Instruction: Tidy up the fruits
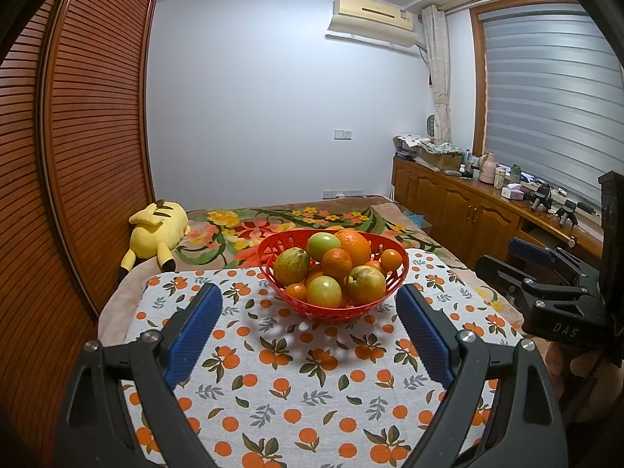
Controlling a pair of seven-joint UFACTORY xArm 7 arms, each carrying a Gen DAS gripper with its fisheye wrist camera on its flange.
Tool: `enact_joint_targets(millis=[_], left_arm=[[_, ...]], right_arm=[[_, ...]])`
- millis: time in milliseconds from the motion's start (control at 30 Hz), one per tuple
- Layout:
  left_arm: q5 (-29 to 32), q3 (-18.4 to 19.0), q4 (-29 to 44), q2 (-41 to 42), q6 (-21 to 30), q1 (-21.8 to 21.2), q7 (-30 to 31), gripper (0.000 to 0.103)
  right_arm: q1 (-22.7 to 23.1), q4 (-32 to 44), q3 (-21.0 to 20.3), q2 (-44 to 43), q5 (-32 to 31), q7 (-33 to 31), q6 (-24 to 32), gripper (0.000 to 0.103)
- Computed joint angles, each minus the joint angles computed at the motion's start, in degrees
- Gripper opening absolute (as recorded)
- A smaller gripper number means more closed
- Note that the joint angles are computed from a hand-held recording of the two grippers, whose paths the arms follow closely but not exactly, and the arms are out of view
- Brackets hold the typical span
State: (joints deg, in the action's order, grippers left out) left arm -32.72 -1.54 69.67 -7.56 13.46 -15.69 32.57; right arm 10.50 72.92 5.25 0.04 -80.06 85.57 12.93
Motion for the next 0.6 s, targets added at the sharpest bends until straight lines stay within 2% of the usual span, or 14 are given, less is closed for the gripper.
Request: enact_joint_targets(millis=[600], left_arm=[[0.18,0.2,-0.42,-0.61,0.03,-0.38,-0.28,0.092]], right_arm=[[0.15,0.03,0.0,0.09,-0.27,0.26,0.24,0.09]])
